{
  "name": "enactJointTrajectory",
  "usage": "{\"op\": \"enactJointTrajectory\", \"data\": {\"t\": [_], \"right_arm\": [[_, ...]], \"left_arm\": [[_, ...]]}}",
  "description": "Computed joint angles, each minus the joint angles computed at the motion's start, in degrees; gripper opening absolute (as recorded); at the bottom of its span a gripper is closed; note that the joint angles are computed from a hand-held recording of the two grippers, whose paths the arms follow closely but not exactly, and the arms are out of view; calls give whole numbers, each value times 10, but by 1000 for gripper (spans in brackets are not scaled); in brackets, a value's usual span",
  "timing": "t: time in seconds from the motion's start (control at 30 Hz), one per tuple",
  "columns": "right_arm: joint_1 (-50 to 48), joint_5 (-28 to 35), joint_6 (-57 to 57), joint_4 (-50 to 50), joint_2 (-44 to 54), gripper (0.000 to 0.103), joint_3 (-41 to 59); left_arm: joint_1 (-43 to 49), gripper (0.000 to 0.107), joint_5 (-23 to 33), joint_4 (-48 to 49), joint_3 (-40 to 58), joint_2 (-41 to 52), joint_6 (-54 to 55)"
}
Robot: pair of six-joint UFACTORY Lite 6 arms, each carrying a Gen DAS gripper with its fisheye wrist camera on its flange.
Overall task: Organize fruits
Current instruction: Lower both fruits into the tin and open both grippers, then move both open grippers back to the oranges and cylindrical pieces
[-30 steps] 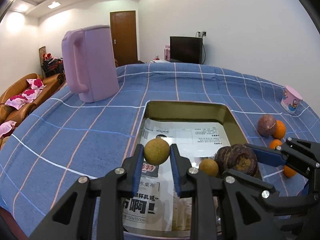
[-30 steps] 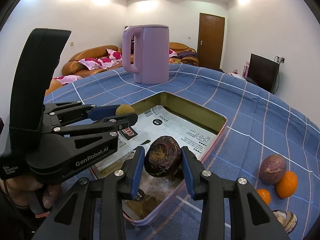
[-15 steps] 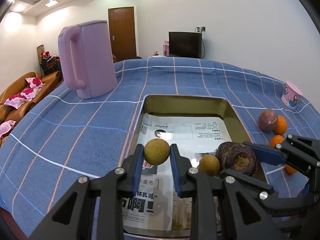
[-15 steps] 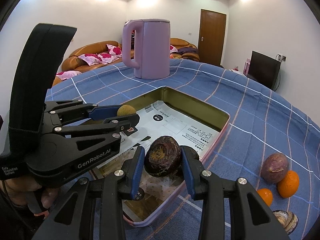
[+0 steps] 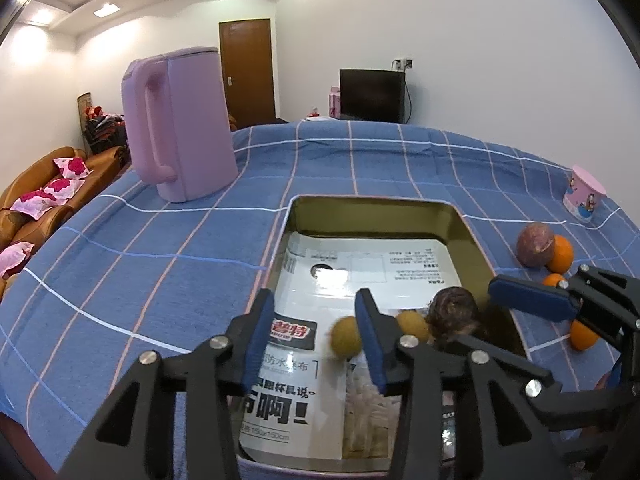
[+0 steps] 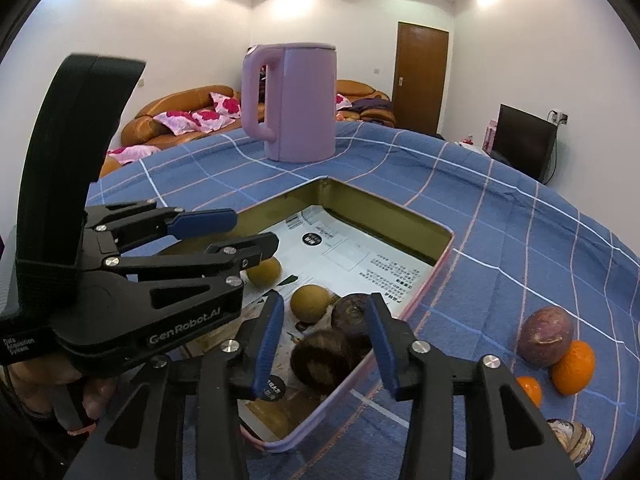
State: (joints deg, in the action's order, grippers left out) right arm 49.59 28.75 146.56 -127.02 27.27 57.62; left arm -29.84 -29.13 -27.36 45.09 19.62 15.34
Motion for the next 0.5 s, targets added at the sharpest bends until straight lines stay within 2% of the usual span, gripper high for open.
{"op": "enactJointTrajectory", "data": {"t": [0.1, 0.2, 0.33, 0.5], "right_arm": [[4, 18, 17, -5, -10, 49, -15], [6, 31, 33, -6, -25, 55, -35], [7, 45, 51, -12, -45, 56, -63], [14, 68, 58, -2, -88, 56, -118]], "left_arm": [[-5, 52, -8, -1, -6, -6, 3], [-6, 57, -13, 6, -13, -13, -8], [-20, 71, -36, -39, -26, -24, 7], [-37, 71, -41, -60, -43, -51, 9]]}}
